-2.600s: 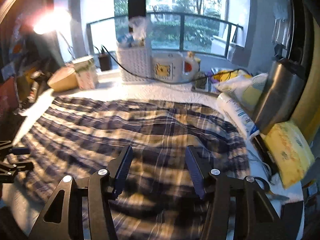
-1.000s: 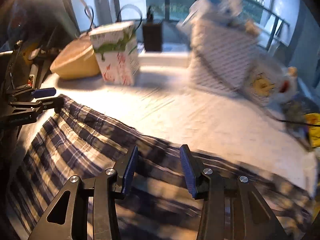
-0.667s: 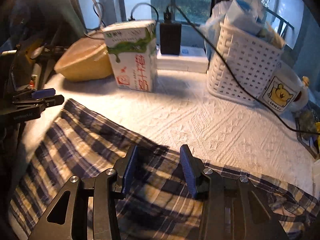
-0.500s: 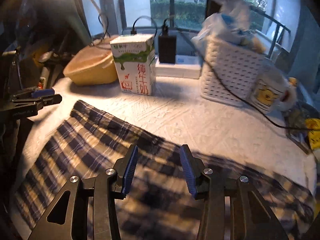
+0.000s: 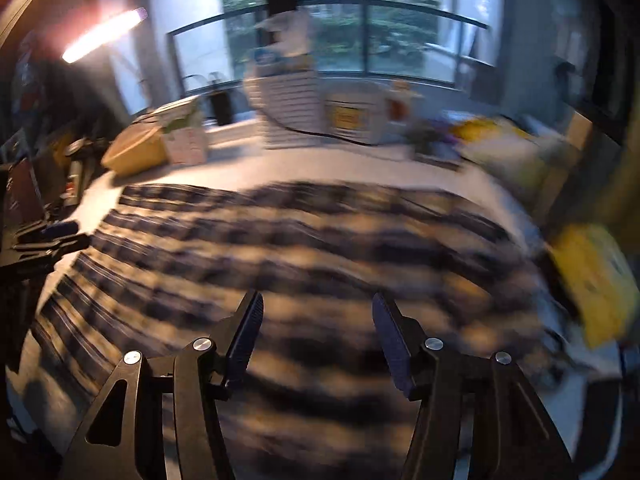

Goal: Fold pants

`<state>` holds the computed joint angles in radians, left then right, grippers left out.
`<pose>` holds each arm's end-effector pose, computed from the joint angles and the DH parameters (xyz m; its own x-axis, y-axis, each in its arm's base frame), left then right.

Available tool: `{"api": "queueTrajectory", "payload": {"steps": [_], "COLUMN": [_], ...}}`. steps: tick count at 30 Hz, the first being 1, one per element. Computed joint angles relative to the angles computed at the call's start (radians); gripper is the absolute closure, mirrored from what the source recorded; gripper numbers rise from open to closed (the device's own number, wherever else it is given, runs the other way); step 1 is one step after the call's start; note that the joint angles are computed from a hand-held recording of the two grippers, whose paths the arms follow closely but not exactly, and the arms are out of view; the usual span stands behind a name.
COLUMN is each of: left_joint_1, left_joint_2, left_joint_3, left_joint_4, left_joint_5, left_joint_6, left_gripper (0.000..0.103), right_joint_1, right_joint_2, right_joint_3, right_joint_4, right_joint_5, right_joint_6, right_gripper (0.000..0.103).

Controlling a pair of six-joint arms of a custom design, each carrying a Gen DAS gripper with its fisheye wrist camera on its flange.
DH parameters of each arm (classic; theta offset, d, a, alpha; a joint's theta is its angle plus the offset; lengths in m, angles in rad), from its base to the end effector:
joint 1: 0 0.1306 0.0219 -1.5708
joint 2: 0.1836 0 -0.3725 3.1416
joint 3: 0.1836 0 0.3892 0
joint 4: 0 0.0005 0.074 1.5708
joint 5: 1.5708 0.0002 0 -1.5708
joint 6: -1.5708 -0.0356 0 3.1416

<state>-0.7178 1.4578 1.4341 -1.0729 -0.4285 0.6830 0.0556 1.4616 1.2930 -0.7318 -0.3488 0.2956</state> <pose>0.3752 -0.3087 0.3982 -0.8072 -0.0573 -0.5875 -0.0697 0.9976 -0.0015 0.4985 0.0394 0.3524 -0.6715 -0.3116 -0.6724 -0.4807 0.8737 0.0752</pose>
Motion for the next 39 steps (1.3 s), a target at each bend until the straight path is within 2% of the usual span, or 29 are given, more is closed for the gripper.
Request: {"api": "queueTrajectory", "payload": {"steps": [6, 9, 12, 16, 19, 21, 23, 27, 28, 30, 31, 32, 35, 39], "left_joint_1": [-0.055, -0.065, -0.073, -0.072, -0.070, -0.068, -0.064, -0.054, -0.051, -0.044, -0.040, -0.037, -0.029, -0.024], "left_joint_2": [0.040, 0.051, 0.050, 0.033, 0.013, -0.001, -0.015, -0.044, -0.051, -0.065, -0.072, -0.078, -0.095, -0.126], "left_joint_3": [0.032, 0.048, 0.056, 0.047, 0.026, 0.010, -0.004, -0.036, -0.042, -0.058, -0.066, -0.072, -0.091, -0.120], "left_joint_4": [-0.031, -0.041, -0.058, -0.079, -0.087, -0.086, -0.085, -0.088, -0.087, -0.086, -0.081, -0.078, -0.064, -0.033], "left_joint_5": [0.024, 0.022, -0.002, -0.010, -0.008, -0.009, -0.009, -0.018, -0.019, -0.020, -0.020, -0.020, -0.019, -0.034], "left_joint_6": [0.064, 0.094, 0.118, 0.151, 0.177, 0.193, 0.207, 0.233, 0.237, 0.247, 0.251, 0.254, 0.259, 0.262], "left_gripper": [0.050, 0.050, 0.050, 0.050, 0.050, 0.050, 0.050, 0.050, 0.050, 0.050, 0.050, 0.050, 0.050, 0.050], "right_joint_1": [-0.157, -0.196, -0.226, -0.245, -0.249, -0.248, -0.251, -0.250, -0.250, -0.250, -0.249, -0.251, -0.240, -0.222], "right_joint_2": [-0.043, -0.049, -0.042, -0.028, 0.008, 0.021, 0.043, 0.093, 0.107, 0.137, 0.156, 0.162, 0.153, 0.106], "right_joint_3": [-0.062, -0.089, -0.103, -0.112, -0.092, -0.084, -0.065, -0.032, -0.024, -0.006, 0.001, 0.002, -0.007, -0.012], "right_joint_4": [-0.003, 0.009, 0.002, -0.019, -0.052, -0.031, -0.033, 0.019, 0.030, 0.037, 0.041, 0.044, 0.091, 0.140], "right_joint_5": [-0.020, 0.007, -0.016, -0.112, -0.204, -0.240, -0.284, -0.368, -0.392, -0.436, -0.466, -0.478, -0.476, -0.441], "right_joint_6": [-0.013, -0.002, -0.010, -0.036, -0.099, -0.149, -0.191, -0.307, -0.333, -0.388, -0.415, -0.428, -0.469, -0.470], "right_gripper": [0.043, 0.043, 0.043, 0.043, 0.043, 0.040, 0.040, 0.041, 0.044, 0.071, 0.075, 0.084, 0.090, 0.093]}}
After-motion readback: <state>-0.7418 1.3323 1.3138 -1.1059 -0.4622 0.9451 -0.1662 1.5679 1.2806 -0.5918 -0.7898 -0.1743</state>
